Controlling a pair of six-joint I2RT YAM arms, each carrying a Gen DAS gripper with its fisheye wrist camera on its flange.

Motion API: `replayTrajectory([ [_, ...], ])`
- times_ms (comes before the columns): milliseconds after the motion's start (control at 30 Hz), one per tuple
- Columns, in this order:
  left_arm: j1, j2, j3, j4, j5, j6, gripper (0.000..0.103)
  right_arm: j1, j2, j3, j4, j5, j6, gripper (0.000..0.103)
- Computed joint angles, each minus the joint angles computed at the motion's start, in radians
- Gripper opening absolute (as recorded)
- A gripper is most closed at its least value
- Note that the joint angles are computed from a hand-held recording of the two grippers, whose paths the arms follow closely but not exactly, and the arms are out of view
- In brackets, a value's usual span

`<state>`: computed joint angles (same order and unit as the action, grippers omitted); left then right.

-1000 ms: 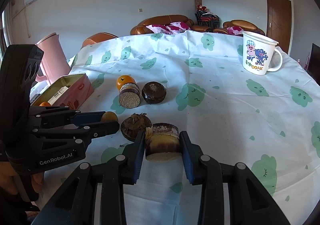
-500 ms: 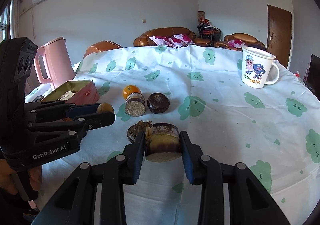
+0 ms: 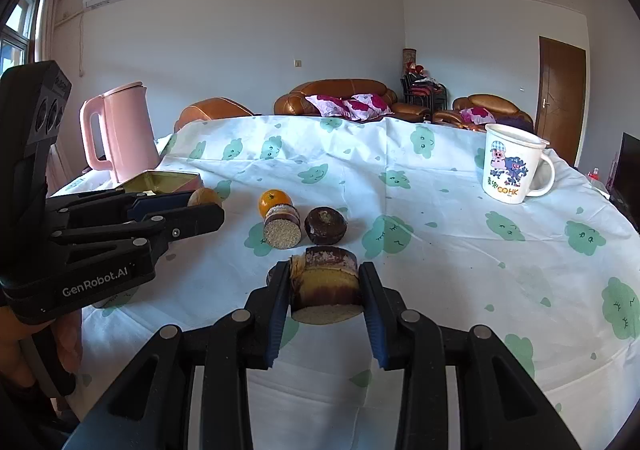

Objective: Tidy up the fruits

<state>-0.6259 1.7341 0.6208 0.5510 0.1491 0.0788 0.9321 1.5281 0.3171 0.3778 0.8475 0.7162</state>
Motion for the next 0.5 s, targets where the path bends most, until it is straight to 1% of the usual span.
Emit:
replayTrajectory([
  [500, 0.005, -0.042, -0.095, 0.158, -0.007, -0.011, 0.027, 0.076, 0.002, -0.039, 0.093, 0.116, -0.021, 0.037],
])
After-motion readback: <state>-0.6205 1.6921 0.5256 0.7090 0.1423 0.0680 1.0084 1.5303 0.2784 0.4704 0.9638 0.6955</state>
